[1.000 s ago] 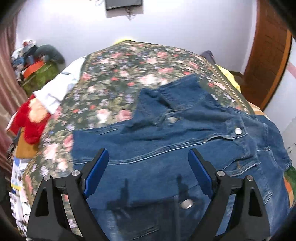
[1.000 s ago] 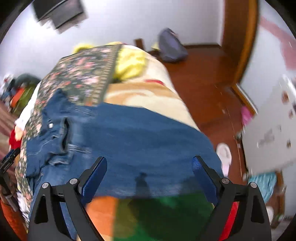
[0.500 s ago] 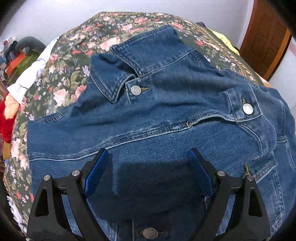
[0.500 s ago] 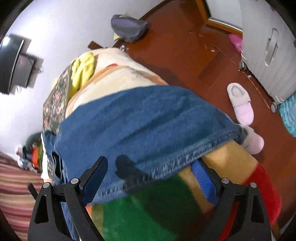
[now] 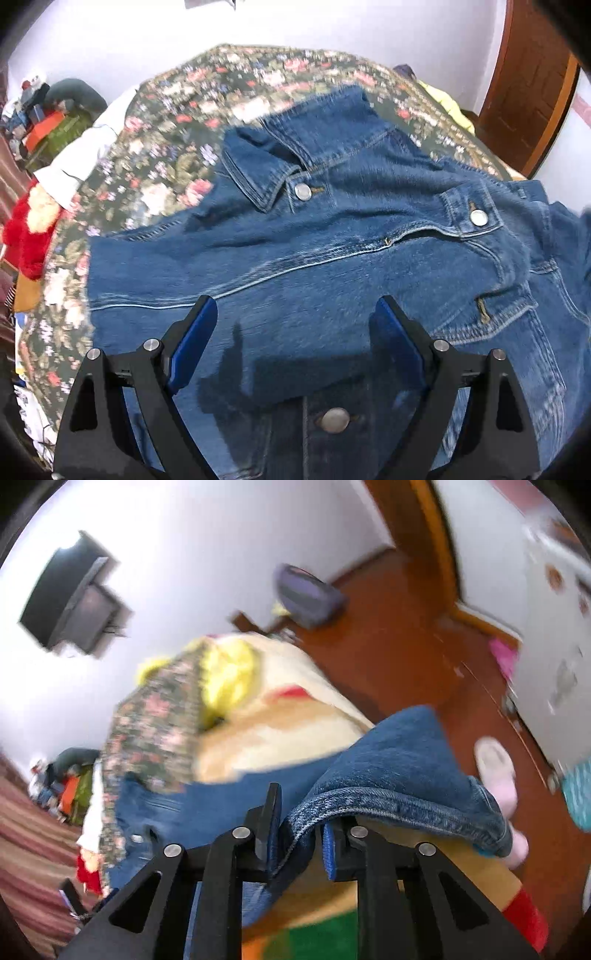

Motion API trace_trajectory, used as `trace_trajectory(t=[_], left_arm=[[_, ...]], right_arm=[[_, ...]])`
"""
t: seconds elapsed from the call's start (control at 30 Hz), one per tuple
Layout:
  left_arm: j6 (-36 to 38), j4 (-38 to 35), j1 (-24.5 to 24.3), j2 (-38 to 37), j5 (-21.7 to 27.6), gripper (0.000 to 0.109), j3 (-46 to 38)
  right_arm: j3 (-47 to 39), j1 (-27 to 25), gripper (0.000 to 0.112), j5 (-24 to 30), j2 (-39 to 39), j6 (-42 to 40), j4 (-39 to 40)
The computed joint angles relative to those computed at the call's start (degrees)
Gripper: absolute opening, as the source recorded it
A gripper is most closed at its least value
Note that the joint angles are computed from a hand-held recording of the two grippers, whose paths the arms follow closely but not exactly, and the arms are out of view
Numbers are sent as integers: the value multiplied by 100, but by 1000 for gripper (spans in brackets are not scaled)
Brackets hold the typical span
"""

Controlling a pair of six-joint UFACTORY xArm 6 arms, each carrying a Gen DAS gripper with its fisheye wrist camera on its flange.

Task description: Fold large clothes

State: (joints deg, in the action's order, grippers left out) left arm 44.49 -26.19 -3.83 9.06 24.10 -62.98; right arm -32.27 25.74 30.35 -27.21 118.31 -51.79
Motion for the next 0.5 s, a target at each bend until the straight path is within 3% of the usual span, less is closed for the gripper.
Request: trace_trajectory(t=[0.13,0.33,0.43,0.5], left_arm=[[608,-549,174,-425,-84,88,250],[1372,-1408,625,-928,210,88,392],[1626,-1690,895,-1136,374,88,468],[1785,-1819,1102,-1237,501,88,518]], right_arm=[[-1263,361,14,397,513,-424,-535],[-3351,621,13,-244,2042,-1034,-787],[-4440,815,13,-548,3077,-1682,-381],[-5160,984,13,-675,3865,-2452,344]])
